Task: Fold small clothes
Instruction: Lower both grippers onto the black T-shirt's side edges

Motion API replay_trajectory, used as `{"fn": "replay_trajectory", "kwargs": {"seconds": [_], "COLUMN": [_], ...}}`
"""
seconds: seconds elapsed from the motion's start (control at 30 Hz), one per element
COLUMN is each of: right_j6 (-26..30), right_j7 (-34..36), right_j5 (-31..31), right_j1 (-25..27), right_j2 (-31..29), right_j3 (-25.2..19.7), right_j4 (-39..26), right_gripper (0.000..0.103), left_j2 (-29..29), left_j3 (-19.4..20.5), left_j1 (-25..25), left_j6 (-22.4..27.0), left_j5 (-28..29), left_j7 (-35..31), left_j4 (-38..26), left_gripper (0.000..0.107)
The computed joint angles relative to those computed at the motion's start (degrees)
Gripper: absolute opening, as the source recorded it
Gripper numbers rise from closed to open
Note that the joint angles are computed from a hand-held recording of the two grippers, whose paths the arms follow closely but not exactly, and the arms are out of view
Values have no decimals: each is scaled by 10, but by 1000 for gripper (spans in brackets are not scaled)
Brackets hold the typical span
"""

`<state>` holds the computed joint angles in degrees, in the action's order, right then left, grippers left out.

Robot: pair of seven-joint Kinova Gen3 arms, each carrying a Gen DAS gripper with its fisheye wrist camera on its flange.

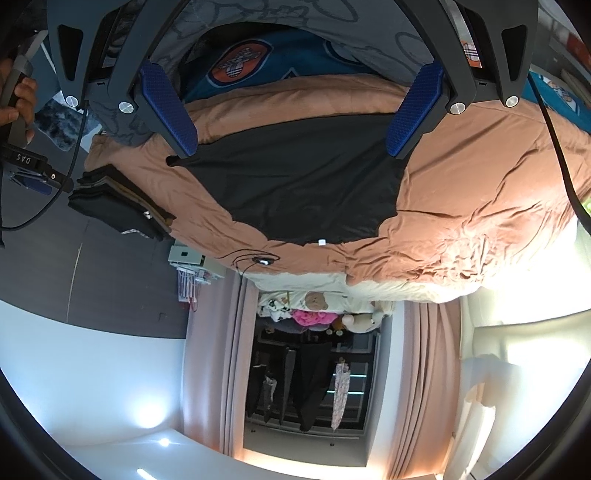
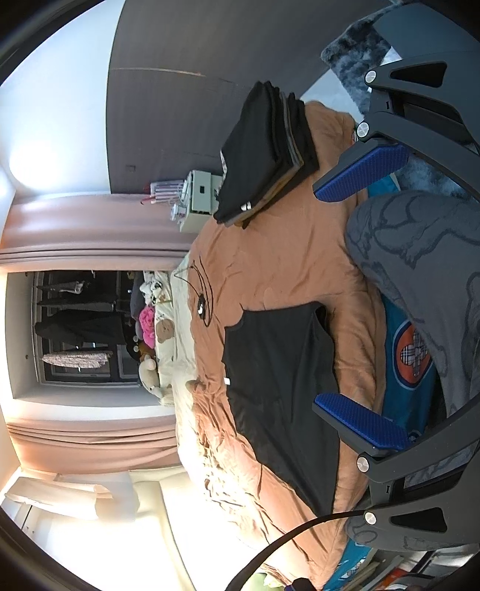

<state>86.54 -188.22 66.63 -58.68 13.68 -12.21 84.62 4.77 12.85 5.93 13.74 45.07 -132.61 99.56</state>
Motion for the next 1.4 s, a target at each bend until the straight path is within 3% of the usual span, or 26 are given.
{"fn": "replay_trajectory", "kwargs": {"seconds": [0.33,0.43,0.57,0.8,0.97,1.1,1.4], "right_j6": [-116,-176,-232,-350,-372,-391,-432], "right_j7": [38,36,56,127,199,248,326], "right_j5": [-38,-47,-80,-188,-266,-324,-454], "right_j1": [66,112,150,242,277,307,365], "right_j2": [-18,-33,-37,-42,-40,-31,-10], "right_j3": [23,10,29,49,64,76,98], "right_j4": [16,38,44,49,29,17,-6], "right_gripper": [103,103,103,86,80,75,69], "left_j2": [66,92,121,169,205,237,296], "left_j3": [-29,-28,-33,-44,-58,-65,-55], "left_j1": [7,0,-6,-19,-13,-9,-44], "left_j6": [26,43,67,121,161,200,281], "left_j5": [-141,-173,-215,-259,-295,-315,-305], "left_j7": [166,205,257,331,383,416,466], "left_j4": [-67,-94,-124,-178,-222,-262,-344], "left_gripper": [103,103,98,82,75,56,50]}}
